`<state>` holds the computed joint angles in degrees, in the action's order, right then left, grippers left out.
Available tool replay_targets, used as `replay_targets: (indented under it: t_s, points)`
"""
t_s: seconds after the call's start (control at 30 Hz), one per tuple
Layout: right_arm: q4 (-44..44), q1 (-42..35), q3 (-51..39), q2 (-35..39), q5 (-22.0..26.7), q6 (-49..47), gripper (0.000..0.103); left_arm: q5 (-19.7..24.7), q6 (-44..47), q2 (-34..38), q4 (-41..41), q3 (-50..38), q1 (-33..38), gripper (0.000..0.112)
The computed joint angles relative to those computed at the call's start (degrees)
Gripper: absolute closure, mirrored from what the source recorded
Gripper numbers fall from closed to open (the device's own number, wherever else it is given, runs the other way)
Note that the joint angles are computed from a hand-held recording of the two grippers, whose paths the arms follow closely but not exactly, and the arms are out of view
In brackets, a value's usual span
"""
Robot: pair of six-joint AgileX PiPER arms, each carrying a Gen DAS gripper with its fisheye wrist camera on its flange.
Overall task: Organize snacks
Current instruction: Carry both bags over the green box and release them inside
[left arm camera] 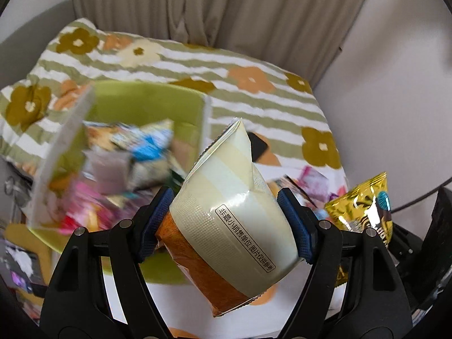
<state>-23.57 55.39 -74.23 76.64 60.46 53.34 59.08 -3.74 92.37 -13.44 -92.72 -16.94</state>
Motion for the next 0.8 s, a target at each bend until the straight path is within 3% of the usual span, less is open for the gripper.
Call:
replay_targets:
  t_s: [0.2, 0.43, 0.53, 0.57, 0.6, 0.8]
  points:
    - [0.68, -0.9, -17.91, 15.77, -1.76, -0.12, 0.051, 4.77, 11.49, 6.54, -4.11, -8.01, 12.11, 0.039]
    - [4.65, -2.82, -37.16, 32.2, -0.27, -0.55, 0.051, 8.83, 22.92, 17.63, -5.75, -17.34, 19.07, 0.038]
    - [5.73, -3.11, -44.42, 37.54, 2.4, 0.12, 0.051, 6.0, 26.74, 19.06, -5.05, -16.67, 19.65, 0.024]
    - [6.28, -3.24, -46.85, 39.13, 3.41, 0.31, 0.051, 4.52, 28.31, 18.86, -4.66, -15.74, 19.76, 0.013]
    - [6.86, -3.42, -48.04, 40.1, 3.75, 0.62, 0.051, 3.41, 29.48, 18.42, -4.63, -14.83, 19.9, 0.009]
    - [6.84, -3.15, -52.34, 43.46, 6.5, 3.36, 0.051, 0.58, 37.07, 14.98, -7.32, -7.64, 23.21, 0.01]
